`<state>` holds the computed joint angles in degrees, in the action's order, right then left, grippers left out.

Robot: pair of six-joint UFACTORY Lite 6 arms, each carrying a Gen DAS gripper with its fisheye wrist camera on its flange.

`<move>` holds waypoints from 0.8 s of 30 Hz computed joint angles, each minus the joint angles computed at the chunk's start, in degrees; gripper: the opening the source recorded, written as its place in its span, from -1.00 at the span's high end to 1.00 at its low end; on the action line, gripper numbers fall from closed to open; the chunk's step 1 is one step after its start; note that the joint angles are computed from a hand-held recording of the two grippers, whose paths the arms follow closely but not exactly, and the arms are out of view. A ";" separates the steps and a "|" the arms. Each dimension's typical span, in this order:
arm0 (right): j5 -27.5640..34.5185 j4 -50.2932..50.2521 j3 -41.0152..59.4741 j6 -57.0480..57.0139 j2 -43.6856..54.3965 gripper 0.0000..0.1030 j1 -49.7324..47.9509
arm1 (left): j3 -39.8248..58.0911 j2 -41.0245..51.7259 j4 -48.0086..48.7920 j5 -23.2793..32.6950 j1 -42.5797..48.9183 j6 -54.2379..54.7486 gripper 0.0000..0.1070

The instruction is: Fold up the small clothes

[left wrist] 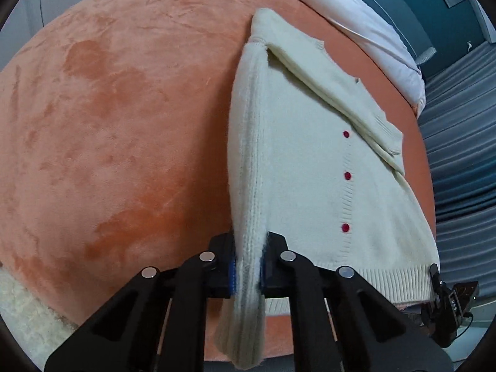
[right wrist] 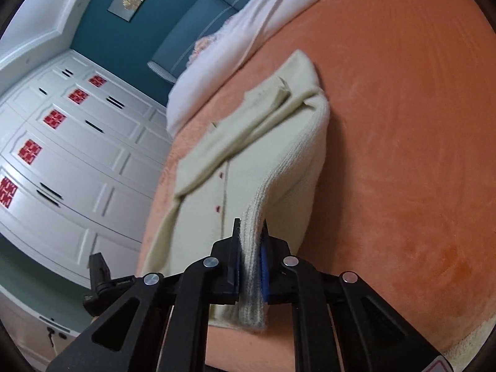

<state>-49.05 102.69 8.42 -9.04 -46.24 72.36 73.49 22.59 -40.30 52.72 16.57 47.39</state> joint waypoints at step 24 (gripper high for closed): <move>-39.70 19.90 30.23 -21.11 11.20 0.83 47.50 | 0.58 -20.44 1.23 29.57 23.18 15.41 0.85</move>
